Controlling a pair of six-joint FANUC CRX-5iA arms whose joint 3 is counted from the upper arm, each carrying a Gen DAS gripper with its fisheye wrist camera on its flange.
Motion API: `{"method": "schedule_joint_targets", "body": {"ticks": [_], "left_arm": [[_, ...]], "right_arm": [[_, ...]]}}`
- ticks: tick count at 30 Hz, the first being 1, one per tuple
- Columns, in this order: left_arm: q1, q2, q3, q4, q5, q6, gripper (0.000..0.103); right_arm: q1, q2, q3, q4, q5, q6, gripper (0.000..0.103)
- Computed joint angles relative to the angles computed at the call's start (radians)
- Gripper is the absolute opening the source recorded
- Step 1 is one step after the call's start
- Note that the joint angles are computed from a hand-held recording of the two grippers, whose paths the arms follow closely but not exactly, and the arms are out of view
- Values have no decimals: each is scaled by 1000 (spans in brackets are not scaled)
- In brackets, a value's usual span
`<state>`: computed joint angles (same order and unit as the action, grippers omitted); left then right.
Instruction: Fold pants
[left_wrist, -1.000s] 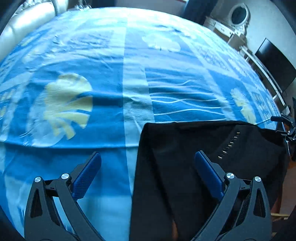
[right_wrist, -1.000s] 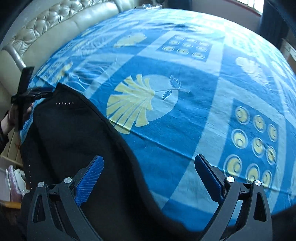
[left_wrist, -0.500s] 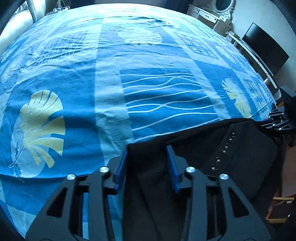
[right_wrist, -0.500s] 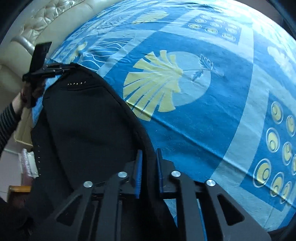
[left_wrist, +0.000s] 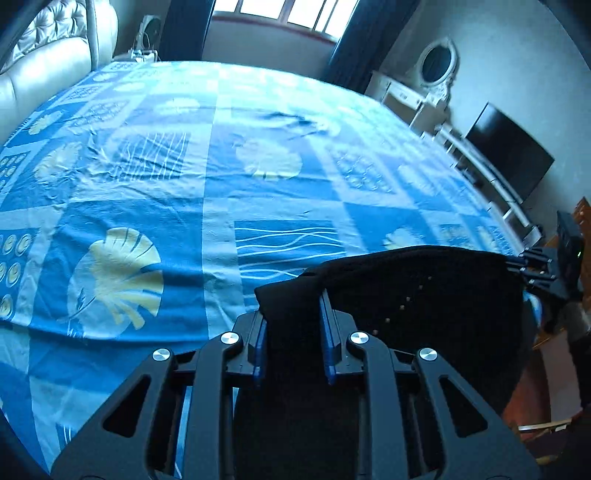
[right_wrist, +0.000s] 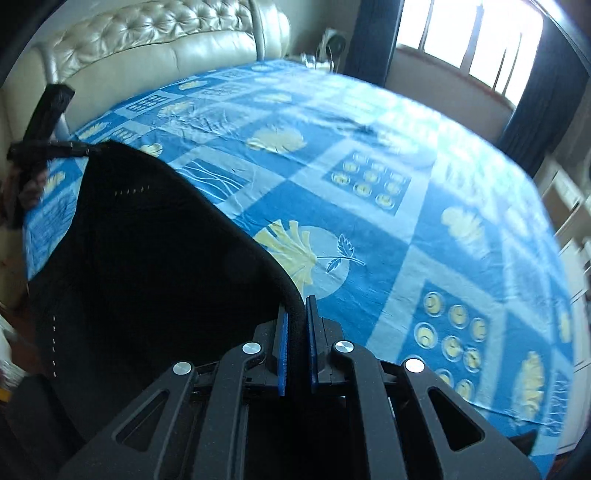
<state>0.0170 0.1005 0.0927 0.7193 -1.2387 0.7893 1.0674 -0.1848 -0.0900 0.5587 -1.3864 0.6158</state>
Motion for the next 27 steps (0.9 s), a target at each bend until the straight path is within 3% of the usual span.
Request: {"method": "schedule_joint_targets", "body": {"ticks": [7, 8, 9, 11, 20, 25, 27], "left_arm": [[114, -207, -201, 68, -59, -81, 21], [138, -244, -235, 71, -72, -92, 18], [161, -274, -266, 79, -84, -100, 9], [206, -320, -314, 89, -123, -107, 8], [344, -454, -495, 72, -219, -109, 8], [398, -503, -558, 8, -248, -90, 15], [425, -521, -577, -6, -262, -82, 33]], "right_arm": [[262, -12, -76, 153, -148, -168, 9], [300, -12, -87, 158, -170, -195, 9], [338, -10, -96, 157, -194, -229, 9], [395, -8, -111, 149, -228, -275, 9], [502, 40, -152, 48, -239, -429, 9], [526, 61, -146, 15, -252, -474, 25], [544, 44, -145, 11, -261, -522, 44]]}}
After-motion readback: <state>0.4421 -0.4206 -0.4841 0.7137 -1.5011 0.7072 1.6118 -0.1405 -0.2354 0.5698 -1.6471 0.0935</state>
